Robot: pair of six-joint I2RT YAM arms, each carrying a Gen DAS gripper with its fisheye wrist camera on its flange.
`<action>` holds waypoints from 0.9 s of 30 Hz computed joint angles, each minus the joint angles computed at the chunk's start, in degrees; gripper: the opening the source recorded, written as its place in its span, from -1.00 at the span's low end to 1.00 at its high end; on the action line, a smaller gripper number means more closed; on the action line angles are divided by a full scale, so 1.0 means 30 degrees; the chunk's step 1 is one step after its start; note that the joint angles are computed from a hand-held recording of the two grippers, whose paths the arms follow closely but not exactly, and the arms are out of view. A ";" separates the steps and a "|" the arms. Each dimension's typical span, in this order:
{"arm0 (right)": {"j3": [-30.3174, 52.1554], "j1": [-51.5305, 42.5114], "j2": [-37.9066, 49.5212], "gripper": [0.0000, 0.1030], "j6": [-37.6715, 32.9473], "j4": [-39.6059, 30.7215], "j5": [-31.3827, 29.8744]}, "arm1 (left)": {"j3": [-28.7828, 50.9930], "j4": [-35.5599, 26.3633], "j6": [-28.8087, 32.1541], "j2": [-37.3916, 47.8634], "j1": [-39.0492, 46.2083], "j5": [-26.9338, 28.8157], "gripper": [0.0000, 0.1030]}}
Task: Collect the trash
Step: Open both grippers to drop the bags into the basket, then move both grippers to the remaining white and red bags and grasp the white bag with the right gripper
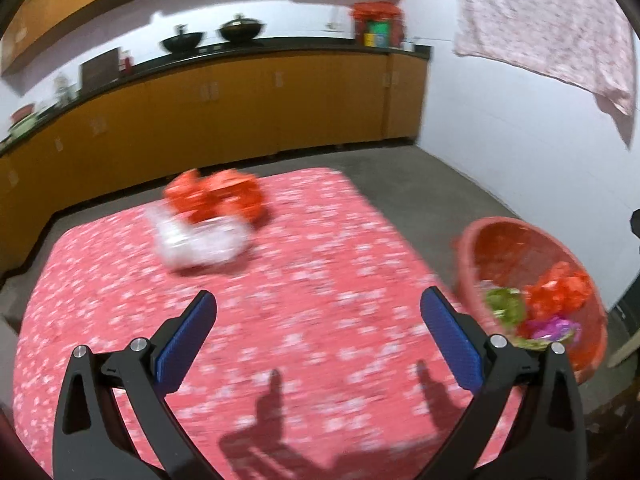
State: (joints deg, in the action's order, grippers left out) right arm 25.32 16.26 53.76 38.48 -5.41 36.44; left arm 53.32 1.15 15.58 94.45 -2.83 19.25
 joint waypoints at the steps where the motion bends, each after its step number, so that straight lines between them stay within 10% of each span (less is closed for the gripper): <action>1: 0.0662 0.0349 0.1004 0.92 -0.0159 0.0285 0.0017 | 0.0181 -0.0071 0.0019 0.0191 0.0582 0.0089 0.96; 14: 1.0214 0.4235 1.3837 0.92 -0.2541 0.2662 -0.1768 | 0.3115 0.0129 0.0926 0.3125 0.7023 0.0818 0.96; 21: 1.9177 0.4873 2.1023 0.89 -0.4411 0.0261 -0.3478 | 0.5536 -0.0180 0.0790 0.5184 0.8855 0.0927 0.96; 27: 2.8823 0.4779 2.7214 0.46 -0.7322 -0.3991 -0.4763 | 0.7619 -0.0738 -0.0016 0.6654 0.9440 0.1041 0.96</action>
State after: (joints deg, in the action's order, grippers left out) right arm 111.79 30.59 135.40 16.51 -17.39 22.15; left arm 76.17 -1.06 15.53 114.41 25.49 22.37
